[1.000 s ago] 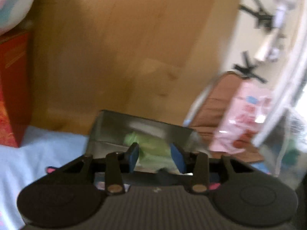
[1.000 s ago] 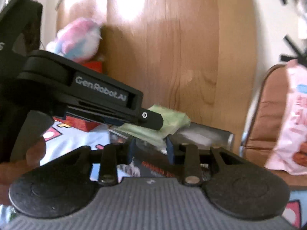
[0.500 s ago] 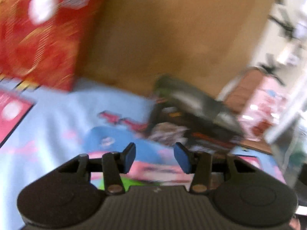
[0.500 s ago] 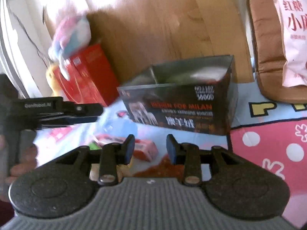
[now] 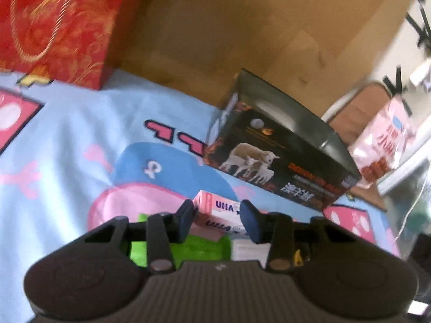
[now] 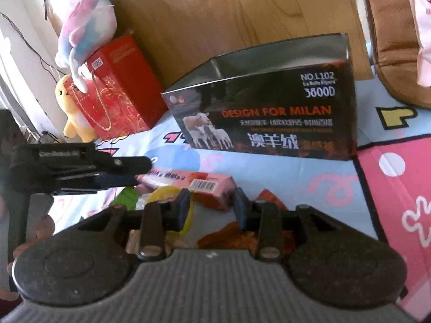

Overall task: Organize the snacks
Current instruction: 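Grasp the pink UHA candy box with the left tool, then drop the pink candy box into the black box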

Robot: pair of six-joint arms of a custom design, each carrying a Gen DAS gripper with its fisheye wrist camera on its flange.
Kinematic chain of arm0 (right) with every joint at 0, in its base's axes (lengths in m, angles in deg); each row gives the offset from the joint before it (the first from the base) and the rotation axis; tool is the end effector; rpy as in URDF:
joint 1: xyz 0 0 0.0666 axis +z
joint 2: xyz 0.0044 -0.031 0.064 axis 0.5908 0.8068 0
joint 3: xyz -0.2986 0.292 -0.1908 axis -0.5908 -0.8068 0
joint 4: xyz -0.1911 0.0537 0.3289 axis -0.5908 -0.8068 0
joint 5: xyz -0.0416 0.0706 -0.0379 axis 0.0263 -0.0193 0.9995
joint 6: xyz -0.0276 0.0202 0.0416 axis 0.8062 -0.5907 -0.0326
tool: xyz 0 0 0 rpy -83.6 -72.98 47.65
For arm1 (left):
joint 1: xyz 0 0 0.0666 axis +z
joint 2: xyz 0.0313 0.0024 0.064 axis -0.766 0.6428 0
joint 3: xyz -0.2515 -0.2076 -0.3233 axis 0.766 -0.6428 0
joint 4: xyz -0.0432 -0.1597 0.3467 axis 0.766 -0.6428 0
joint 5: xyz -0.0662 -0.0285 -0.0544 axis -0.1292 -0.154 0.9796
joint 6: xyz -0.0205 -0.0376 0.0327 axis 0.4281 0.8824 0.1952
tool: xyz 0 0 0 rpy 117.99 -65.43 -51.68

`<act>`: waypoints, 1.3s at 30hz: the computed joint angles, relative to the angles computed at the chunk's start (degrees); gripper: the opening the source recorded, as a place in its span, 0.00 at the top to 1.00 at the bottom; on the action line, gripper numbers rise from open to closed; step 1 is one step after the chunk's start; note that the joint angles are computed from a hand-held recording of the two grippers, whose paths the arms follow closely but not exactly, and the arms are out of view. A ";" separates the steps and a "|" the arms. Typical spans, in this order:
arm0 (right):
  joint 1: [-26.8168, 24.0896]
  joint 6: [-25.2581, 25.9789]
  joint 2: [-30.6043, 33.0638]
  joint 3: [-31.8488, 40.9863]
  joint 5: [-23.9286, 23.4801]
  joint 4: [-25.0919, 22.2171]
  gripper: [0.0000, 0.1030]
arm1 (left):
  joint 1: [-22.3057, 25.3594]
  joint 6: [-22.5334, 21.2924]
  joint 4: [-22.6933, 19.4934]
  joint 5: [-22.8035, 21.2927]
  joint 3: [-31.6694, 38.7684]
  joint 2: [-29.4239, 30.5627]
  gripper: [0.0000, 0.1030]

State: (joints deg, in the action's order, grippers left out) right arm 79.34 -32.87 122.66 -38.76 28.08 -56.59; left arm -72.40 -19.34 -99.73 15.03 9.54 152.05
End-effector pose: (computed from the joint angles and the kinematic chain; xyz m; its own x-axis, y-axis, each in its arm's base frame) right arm 0.3373 0.2924 0.2615 -0.5615 0.3974 -0.7258 0.1381 0.9098 0.3913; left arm 0.5022 -0.2260 0.3014 -0.7703 0.2275 -0.5958 0.5461 0.7178 -0.4319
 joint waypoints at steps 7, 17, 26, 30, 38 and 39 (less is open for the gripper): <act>0.32 1.48 0.09 0.30 3.05 -1.57 0.55 | -0.39 -1.36 -1.96 1.54 1.90 1.09 0.63; 0.70 5.57 1.52 2.99 7.25 -7.39 0.56 | -1.62 -1.13 -1.06 1.26 1.92 1.48 0.59; 4.77 17.36 -0.90 3.21 21.63 -0.78 0.57 | -1.11 1.30 5.68 4.35 1.23 -3.57 0.59; 1.35 22.51 -1.53 4.03 22.22 1.41 0.55 | -3.28 3.01 7.19 2.72 6.08 -0.75 0.57; -1.57 10.57 -5.57 -1.17 23.70 2.60 0.53 | -3.85 6.60 9.78 -5.04 10.71 4.24 0.51; -1.38 8.44 -6.11 -1.96 23.42 2.24 0.53 | -3.57 7.27 8.68 -5.21 11.33 4.95 0.51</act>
